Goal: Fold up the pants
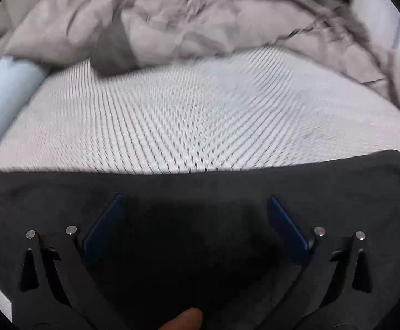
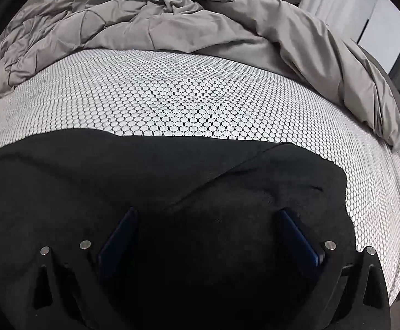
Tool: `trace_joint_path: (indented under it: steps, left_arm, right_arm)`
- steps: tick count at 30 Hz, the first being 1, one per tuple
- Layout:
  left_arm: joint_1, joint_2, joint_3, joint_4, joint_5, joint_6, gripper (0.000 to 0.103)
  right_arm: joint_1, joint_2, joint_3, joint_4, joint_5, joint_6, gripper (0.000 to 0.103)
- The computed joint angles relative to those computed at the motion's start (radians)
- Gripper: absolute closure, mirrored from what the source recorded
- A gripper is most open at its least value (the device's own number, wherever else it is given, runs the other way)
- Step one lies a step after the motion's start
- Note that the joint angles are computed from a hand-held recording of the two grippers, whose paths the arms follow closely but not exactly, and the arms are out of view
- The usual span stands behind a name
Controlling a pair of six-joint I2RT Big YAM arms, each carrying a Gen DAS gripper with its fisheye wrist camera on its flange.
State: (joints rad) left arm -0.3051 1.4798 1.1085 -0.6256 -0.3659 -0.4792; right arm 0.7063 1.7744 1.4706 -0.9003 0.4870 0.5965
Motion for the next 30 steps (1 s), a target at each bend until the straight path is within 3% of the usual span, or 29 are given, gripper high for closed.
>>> trace_joint_path:
  steps: [3,5,7,9,10,13,16,18,20,22,24,26,27,28,30]
  left_arm:
    - [0.006,-0.042,-0.022,-0.024,-0.132,0.044,0.001]
    - [0.073,-0.072,-0.063,-0.047,-0.111,0.003,0.012]
    - [0.159,-0.074,-0.085,-0.081,-0.042,-0.067,0.057]
    - [0.251,-0.104,-0.15,-0.03,0.051,-0.114,0.068]
    - [0.29,-0.141,-0.196,0.021,0.085,-0.111,0.08]
    - [0.369,-0.192,-0.238,0.004,0.051,-0.168,0.101]
    - [0.419,-0.249,-0.28,0.021,0.138,-0.2,0.103]
    - [0.381,-0.285,-0.282,0.002,0.128,-0.18,0.101]
    - [0.317,-0.324,-0.293,-0.003,0.127,-0.113,0.095]
    - [0.256,-0.323,-0.295,-0.025,0.083,-0.065,0.067]
    - [0.244,-0.284,-0.298,-0.058,0.025,-0.054,0.058]
    - [0.268,-0.308,-0.325,-0.042,0.03,-0.096,0.058]
    - [0.272,-0.321,-0.324,-0.059,0.017,-0.115,0.059]
    - [0.278,-0.335,-0.322,-0.08,-0.007,-0.132,0.067]
    - [0.272,-0.362,-0.323,-0.112,-0.011,-0.172,0.068]
  right_arm:
    - [-0.031,0.015,-0.001,0.032,-0.013,-0.033,0.001]
    - [-0.031,0.021,0.007,0.033,-0.004,-0.052,0.001]
    - [-0.035,0.026,0.009,0.041,-0.01,-0.063,0.001]
    - [-0.043,0.023,0.004,0.052,-0.027,-0.065,0.001]
    - [-0.049,0.028,0.006,0.059,-0.034,-0.071,0.001]
    - [-0.049,0.028,0.003,0.064,-0.03,-0.076,0.001]
    - [-0.044,0.027,0.001,0.066,-0.013,-0.083,0.001]
    - [-0.036,0.015,-0.009,0.083,0.003,-0.101,0.001]
    - [-0.021,-0.01,-0.028,0.121,-0.003,-0.128,0.001]
    - [0.001,-0.032,-0.043,0.162,-0.022,-0.151,0.001]
    - [0.017,-0.041,-0.052,0.198,-0.071,-0.191,0.001]
    - [0.035,-0.036,-0.054,0.215,-0.117,-0.243,0.001]
    - [0.042,-0.029,-0.05,0.211,-0.118,-0.255,0.001]
    - [0.05,-0.022,-0.045,0.202,-0.104,-0.259,0.001]
    - [0.062,-0.021,-0.045,0.199,-0.089,-0.248,0.001]
